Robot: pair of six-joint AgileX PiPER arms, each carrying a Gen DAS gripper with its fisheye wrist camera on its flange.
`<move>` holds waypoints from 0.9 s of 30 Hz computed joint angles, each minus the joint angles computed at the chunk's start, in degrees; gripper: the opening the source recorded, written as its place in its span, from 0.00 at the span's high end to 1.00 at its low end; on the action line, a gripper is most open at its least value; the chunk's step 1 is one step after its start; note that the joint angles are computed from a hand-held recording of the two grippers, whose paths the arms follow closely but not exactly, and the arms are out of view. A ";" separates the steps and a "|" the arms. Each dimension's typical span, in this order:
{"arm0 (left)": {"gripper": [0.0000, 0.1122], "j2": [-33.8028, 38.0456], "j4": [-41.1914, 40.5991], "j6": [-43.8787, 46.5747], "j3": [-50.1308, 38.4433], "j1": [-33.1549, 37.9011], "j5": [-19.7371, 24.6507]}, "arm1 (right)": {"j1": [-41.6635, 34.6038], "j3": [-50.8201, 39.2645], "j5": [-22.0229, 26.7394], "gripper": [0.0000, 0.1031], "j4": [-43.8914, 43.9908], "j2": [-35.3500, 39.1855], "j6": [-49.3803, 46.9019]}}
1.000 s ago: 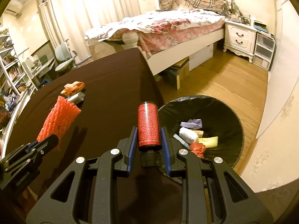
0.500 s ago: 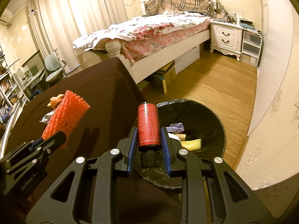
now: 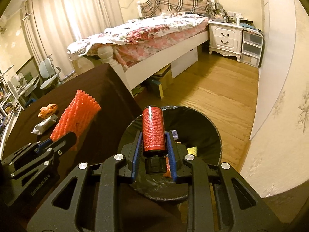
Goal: Collect trash
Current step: 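Release the red cylinder from the right gripper while the left gripper drops the net in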
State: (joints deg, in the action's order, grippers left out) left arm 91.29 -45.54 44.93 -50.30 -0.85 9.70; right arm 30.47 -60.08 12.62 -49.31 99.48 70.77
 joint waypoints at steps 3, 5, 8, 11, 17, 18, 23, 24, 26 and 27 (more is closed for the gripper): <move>0.75 1.15 3.05 -3.28 -0.98 -1.21 -0.62 | -0.66 -0.31 -0.12 0.76 -0.65 0.69 0.55; 0.75 1.60 4.32 -4.48 -1.23 -1.82 -1.05 | -1.15 -0.50 -0.40 0.76 -0.19 1.24 0.13; 0.75 2.46 7.37 -7.40 -1.93 -2.57 -1.38 | -1.80 -0.86 -0.57 0.76 -0.04 2.17 0.03; 0.75 3.28 10.34 -10.33 -2.76 -3.02 -1.24 | -2.33 -0.64 -0.73 0.76 -1.30 2.59 1.40; 0.73 4.18 17.07 -16.66 -3.62 -4.13 -1.84 | -3.26 -0.67 -0.97 0.69 -1.94 3.37 2.39; 0.72 4.09 18.05 -17.58 -3.43 -4.33 -1.71 | -3.33 -0.79 -0.92 0.65 -2.00 3.46 2.66; 0.42 3.14 15.04 -15.53 -2.77 -3.86 -2.25 | -3.36 -0.37 0.05 0.51 -7.43 3.08 8.73; 0.42 3.05 15.01 -15.57 -2.75 -3.73 -2.19 | -3.33 -0.32 0.28 0.49 -7.90 3.08 9.27; 0.38 2.88 19.84 -20.40 -2.65 -3.76 -2.23 | -3.29 -0.10 0.55 0.46 -8.75 2.99 10.45; 0.37 2.82 21.57 -22.27 -2.55 -3.82 -2.44 | -3.16 0.10 0.62 0.45 -9.82 2.91 11.74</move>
State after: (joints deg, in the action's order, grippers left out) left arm 94.11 -23.97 22.66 -52.86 -4.67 7.26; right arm 27.30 -59.98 13.23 -59.13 102.38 82.52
